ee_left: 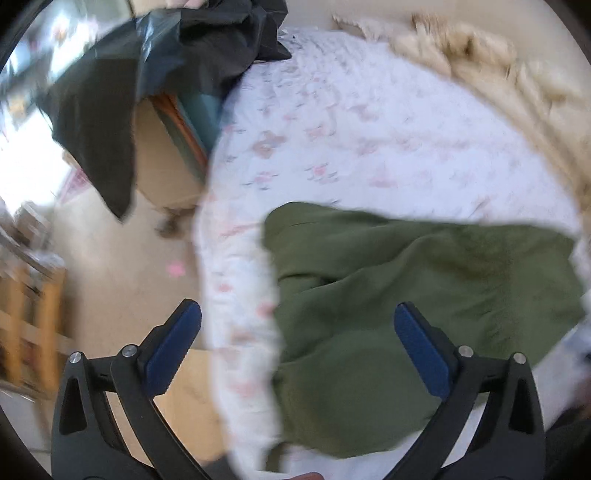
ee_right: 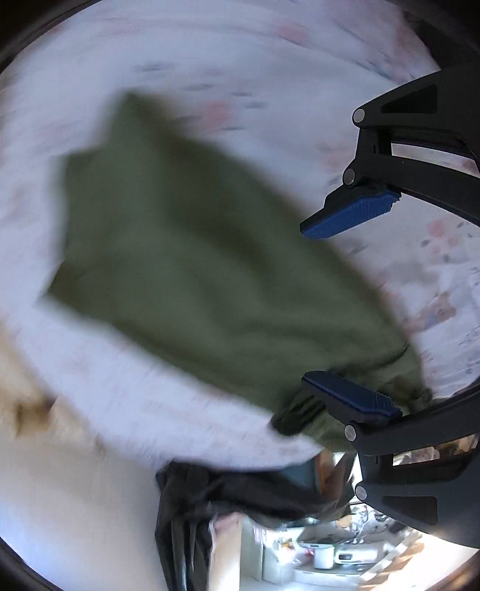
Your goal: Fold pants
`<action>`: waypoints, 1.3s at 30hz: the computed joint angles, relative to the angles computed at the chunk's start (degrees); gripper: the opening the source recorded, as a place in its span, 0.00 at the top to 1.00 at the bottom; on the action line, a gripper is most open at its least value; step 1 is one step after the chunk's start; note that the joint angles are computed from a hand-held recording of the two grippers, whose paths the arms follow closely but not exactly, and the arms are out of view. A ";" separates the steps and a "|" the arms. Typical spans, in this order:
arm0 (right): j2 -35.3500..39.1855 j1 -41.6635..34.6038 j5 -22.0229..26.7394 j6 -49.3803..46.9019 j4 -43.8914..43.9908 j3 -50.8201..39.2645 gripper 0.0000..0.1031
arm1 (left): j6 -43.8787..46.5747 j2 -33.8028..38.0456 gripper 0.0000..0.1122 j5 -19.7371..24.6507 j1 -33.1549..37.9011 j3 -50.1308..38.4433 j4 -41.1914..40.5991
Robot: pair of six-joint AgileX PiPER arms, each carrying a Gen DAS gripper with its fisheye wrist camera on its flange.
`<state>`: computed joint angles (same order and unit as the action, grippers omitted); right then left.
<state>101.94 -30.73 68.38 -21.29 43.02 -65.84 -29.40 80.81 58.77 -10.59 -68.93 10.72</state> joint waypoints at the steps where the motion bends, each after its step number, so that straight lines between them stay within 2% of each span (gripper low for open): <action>1: 1.28 1.72 -0.35 0.97 -1.87 -0.04 0.26 | 1.98 0.48 0.08 -0.88 1.09 0.13 -4.18; 2: 1.99 3.07 -1.68 0.46 -1.81 1.26 0.26 | 2.80 1.23 0.08 -1.51 0.81 0.59 -6.50; 4: 2.84 4.54 -3.77 0.13 -0.15 3.76 0.26 | 1.59 4.08 0.08 -1.50 -3.44 1.26 -4.41; 7: 2.55 3.36 -8.49 -5.22 8.09 8.05 0.24 | -0.05 9.48 0.08 -0.58 -9.01 1.71 0.27; 11: 3.23 -1.18 -14.19 -16.17 21.35 10.91 0.26 | -1.23 15.10 0.08 0.22 -10.81 3.04 3.07; 14: 7.42 -4.49 -11.43 -19.02 27.52 9.80 0.26 | -1.12 16.34 0.08 -0.05 -10.83 3.27 4.12; 16: 7.79 -4.67 -11.80 -19.85 30.27 9.87 0.26 | -1.60 16.56 0.08 0.13 -10.86 3.14 4.17; 18: 7.09 -4.12 -12.74 -19.07 30.71 8.96 0.26 | -2.01 16.80 0.08 0.31 -10.94 2.87 4.30; 21: 5.41 -4.98 -17.84 -16.90 28.59 6.39 0.28 | -1.92 17.06 0.08 0.56 -10.88 2.63 4.46; 24: 11.39 -7.82 -15.63 -11.94 27.45 -1.16 0.28 | -2.07 17.85 0.08 0.49 -10.52 2.22 4.51; 28: 15.64 -6.64 -16.70 -7.27 21.02 -11.88 0.28 | -1.64 18.70 0.08 0.29 -10.12 1.94 4.86; 29: 16.32 -6.05 -17.33 -6.14 18.77 -14.18 0.34 | -1.44 18.89 0.08 0.23 -10.04 1.86 5.03; 31: 17.77 -5.59 -18.57 -3.59 15.82 -16.99 0.65 | -1.65 19.22 0.08 0.66 -10.59 1.49 5.39; 32: 18.61 -6.00 -18.19 -2.99 15.15 -17.56 0.76 | -1.59 19.31 0.08 0.77 -10.50 1.36 5.33; 33: 18.68 -6.10 -17.92 -3.15 14.72 -17.32 0.94 | -1.65 19.38 0.08 0.92 -10.42 1.13 5.18; 39: 9.30 -1.57 -22.39 -8.91 8.83 -12.47 0.97 | 0.11 17.86 0.08 1.58 -9.38 -0.20 2.04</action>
